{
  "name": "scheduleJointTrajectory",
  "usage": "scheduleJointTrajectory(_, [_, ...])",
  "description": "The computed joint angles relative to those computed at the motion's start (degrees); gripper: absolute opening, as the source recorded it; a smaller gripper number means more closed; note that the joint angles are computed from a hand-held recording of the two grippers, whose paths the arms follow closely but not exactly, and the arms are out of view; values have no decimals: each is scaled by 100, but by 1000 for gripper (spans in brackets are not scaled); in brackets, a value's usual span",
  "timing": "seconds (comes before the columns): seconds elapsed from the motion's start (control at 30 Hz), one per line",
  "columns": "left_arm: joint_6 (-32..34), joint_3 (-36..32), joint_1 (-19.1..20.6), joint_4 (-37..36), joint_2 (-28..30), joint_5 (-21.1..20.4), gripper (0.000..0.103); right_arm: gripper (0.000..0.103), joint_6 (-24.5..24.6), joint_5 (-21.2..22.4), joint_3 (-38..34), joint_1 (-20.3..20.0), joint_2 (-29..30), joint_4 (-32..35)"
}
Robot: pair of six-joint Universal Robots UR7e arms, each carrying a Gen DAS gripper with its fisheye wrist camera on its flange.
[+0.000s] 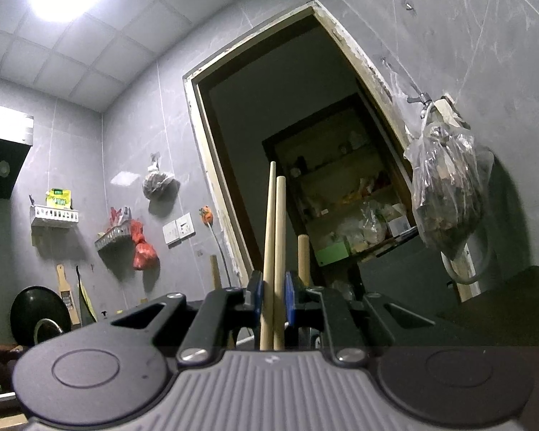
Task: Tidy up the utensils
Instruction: 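Lower the chopsticks into the basket and open the right gripper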
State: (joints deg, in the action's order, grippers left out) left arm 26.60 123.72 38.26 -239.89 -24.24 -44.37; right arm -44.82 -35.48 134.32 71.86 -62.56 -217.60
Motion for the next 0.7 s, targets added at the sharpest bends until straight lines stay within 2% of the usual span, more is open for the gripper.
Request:
scheduleJointTrajectory(0.47, [7,0,-4,-1,2,6,79,15,-534,-81,344,-136,-132,19])
scheduleJointTrajectory(0.7, [9,-1,-9,-8,9,15,79,15,-641,-130,437,-183,-214,71])
